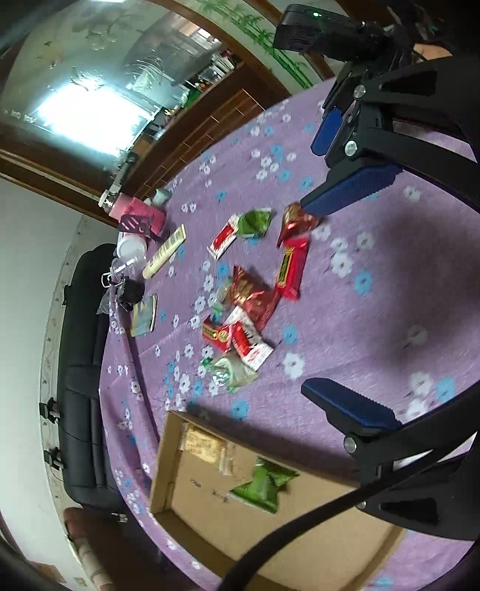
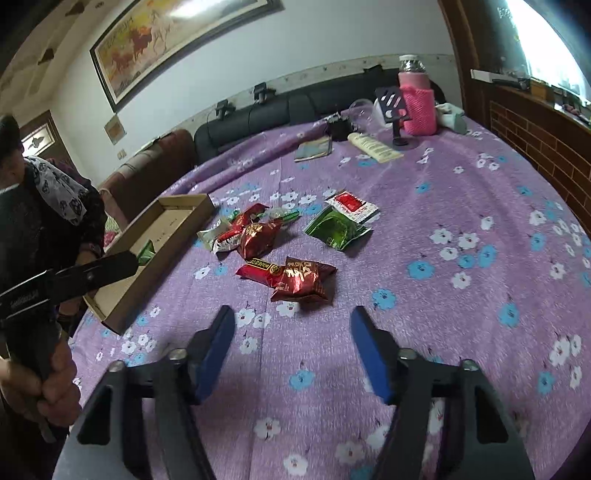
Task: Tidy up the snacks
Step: 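Bring both tools back over the remaining snack packets, then grasp the red-gold snack bag with the right tool while the left tool grasps a red bar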
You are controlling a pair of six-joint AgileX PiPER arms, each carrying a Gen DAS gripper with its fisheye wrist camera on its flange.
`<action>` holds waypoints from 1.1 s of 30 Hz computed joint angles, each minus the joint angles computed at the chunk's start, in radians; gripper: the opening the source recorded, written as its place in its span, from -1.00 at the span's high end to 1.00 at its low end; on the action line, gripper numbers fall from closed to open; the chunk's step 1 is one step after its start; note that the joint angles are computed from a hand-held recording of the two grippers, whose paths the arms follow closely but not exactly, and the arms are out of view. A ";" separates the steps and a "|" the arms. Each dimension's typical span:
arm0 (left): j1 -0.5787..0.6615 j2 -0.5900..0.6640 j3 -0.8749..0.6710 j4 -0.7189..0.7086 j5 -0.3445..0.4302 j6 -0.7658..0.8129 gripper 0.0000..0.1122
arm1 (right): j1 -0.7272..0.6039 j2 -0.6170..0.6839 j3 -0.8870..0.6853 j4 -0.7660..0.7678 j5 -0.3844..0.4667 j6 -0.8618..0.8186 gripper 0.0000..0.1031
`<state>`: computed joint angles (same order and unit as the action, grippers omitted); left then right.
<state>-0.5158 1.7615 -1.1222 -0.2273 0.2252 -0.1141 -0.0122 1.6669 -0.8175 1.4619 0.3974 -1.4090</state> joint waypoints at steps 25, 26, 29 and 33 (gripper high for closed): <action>0.005 0.306 -0.340 -0.240 0.198 0.208 -0.60 | 0.048 0.282 -0.321 -0.425 -0.014 0.434 0.36; 0.002 0.320 -0.355 -0.253 0.201 0.187 -0.60 | 0.031 0.262 -0.292 -0.366 -0.013 0.373 0.37; 0.000 0.364 -0.406 -0.306 0.220 0.145 -0.60 | -0.027 0.193 -0.194 -0.162 0.019 0.162 0.37; -0.019 0.439 -0.502 -0.270 0.249 0.013 -0.60 | -0.081 0.139 -0.115 -0.033 0.076 0.024 0.36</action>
<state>-0.5346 2.2006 -1.6241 -0.4973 0.4737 -0.1009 -0.0929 1.8057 -0.9329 1.4290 0.4738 -1.3854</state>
